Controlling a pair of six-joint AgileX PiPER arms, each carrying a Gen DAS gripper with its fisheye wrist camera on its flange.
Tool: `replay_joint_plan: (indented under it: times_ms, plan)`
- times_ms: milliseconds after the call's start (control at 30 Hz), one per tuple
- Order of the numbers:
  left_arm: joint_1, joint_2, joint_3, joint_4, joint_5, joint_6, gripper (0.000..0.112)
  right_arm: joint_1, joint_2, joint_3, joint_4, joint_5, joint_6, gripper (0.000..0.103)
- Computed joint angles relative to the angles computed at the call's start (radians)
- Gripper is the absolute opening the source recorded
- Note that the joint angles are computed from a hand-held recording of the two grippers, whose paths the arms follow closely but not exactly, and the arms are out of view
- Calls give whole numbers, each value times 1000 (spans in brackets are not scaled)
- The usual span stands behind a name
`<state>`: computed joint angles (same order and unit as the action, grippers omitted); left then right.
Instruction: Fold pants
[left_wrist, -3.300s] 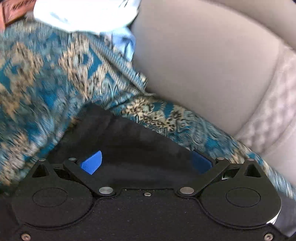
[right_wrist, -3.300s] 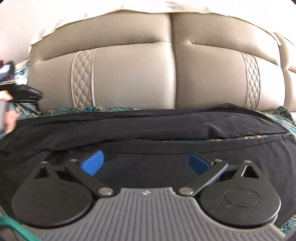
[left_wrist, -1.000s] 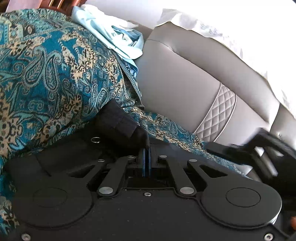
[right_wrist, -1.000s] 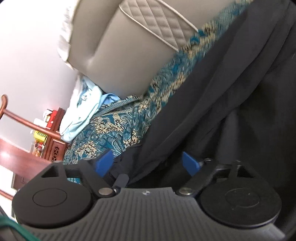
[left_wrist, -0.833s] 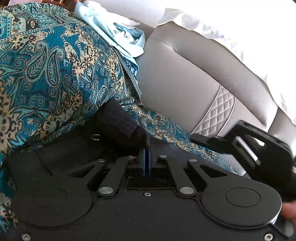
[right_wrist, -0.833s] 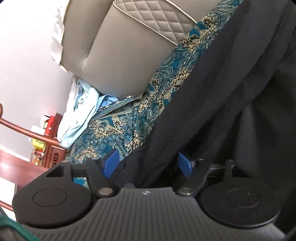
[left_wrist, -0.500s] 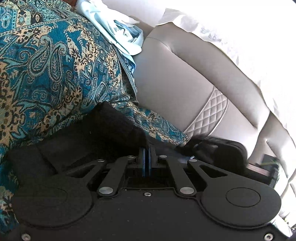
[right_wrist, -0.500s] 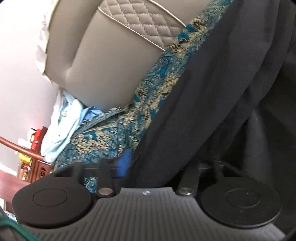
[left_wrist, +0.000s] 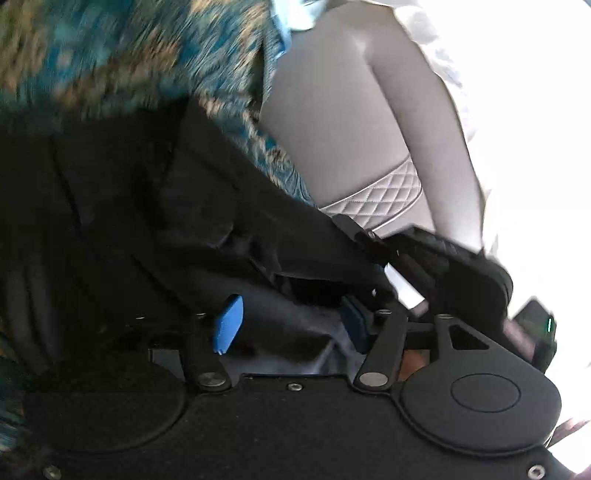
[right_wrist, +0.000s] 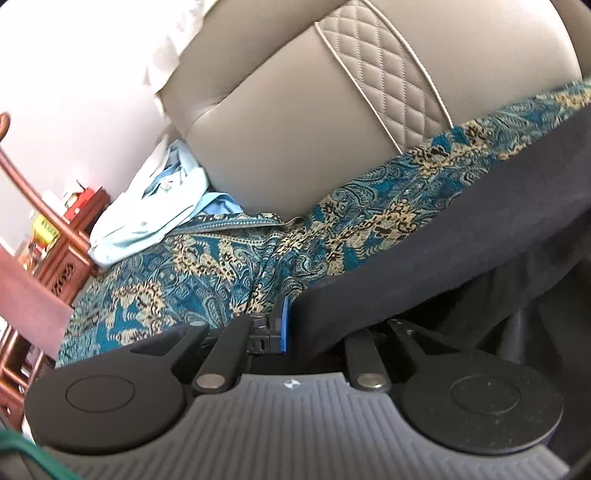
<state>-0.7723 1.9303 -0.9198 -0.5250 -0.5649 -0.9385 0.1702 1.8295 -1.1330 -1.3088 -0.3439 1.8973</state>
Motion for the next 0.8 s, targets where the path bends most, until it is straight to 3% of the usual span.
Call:
replay_joint_plan:
  times_ms: [67, 167, 267, 400, 433, 500, 533, 633, 800]
  plan:
    - [13, 17, -3, 17, -23, -73, 56, 4, -10, 15, 16, 2, -26, 17]
    - [-8, 30, -6, -160, -78, -18, 56, -3, -31, 55, 96, -15, -91, 17]
    - [-17, 36, -4, -267, -122, -23, 56, 10, -71, 130, 298, -19, -266, 17]
    - [-17, 34, -18, -383, -104, 45, 56, 66, -127, 239, 657, -16, -615, 16]
    - [-21, 32, -36, -450, -88, 120, 55, 72, -132, 257, 688, -28, -641, 16]
    - [-23, 16, -58, -577, -45, 320, 27, 76, -130, 266, 679, -35, -649, 16]
    - [-33, 13, -65, -642, -50, 420, 21, 76, -130, 268, 675, -34, -655, 16]
    - [-56, -21, -74, -777, -74, 650, 17, 66, -126, 272, 620, -42, -633, 16]
    - [-85, -54, -79, -939, -119, 857, 14, 88, -112, 290, 816, -13, -831, 21]
